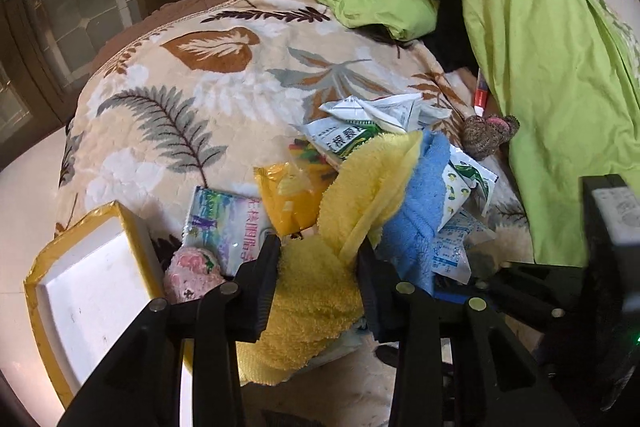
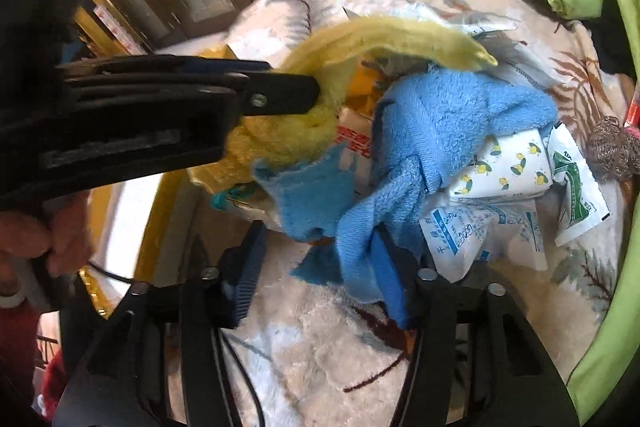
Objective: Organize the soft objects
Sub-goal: 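Grasp the yellow towel with the left gripper while the right gripper reaches toward the blue cloth, then lift the yellow towel with the left gripper while the right gripper grasps the small blue cloth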
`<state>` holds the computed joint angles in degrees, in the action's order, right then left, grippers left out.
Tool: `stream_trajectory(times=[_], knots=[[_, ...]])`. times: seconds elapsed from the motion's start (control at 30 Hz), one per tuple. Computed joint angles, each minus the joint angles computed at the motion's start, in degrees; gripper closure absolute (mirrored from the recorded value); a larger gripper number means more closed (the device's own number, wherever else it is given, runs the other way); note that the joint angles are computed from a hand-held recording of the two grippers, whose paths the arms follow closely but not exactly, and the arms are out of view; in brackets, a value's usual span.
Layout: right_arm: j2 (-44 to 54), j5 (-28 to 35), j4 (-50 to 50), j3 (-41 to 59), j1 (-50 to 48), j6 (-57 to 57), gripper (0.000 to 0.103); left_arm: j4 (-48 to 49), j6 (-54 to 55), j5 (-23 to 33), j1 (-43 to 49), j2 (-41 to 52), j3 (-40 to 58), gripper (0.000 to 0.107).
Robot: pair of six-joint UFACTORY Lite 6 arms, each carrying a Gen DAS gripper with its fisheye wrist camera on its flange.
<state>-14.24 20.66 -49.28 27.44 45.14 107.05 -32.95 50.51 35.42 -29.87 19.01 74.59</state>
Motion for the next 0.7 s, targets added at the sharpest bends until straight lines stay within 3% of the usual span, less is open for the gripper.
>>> stream_trajectory(times=[0.07,0.17,0.23,0.33,0.4,0.53,0.6,0.63,0.7], knots=[[-3.61,3.23,1.06,0.08,2.06,1.29,0.052,-0.67,0.43,0.18,0.87,-0.36,-0.18,0.070],[-8.02,15.76,-2.21,2.63,11.25,4.82,0.052,-0.63,0.45,-0.10,1.47,-0.86,-0.46,0.070],[-5.88,17.22,-1.25,5.09,12.72,0.70,0.052,-0.67,0.16,-0.23,1.84,-0.74,-0.28,0.070],[-1.96,12.12,0.61,6.56,9.19,-5.05,0.052,-0.70,-0.17,-0.34,2.78,-0.86,-0.42,0.070],[2.00,4.65,4.18,7.54,3.46,-12.86,0.052,-0.21,-0.63,-0.43,3.10,-0.84,-0.55,0.070],[6.36,-2.07,4.39,6.08,-3.37,-14.09,0.052,-0.68,0.25,-0.39,3.66,-1.33,-1.02,0.070],[4.21,-6.16,1.47,2.78,-5.82,-9.99,0.071,-0.36,0.11,-0.65,3.67,-1.26,-1.30,0.070],[3.32,-7.55,1.70,1.62,-6.88,-9.92,0.094,-0.28,-0.05,-0.75,3.65,-1.27,-1.42,0.070],[-0.20,-11.54,4.87,-1.91,-9.54,-11.75,0.098,-1.64,0.44,-0.17,4.04,-1.34,-1.64,0.070]])
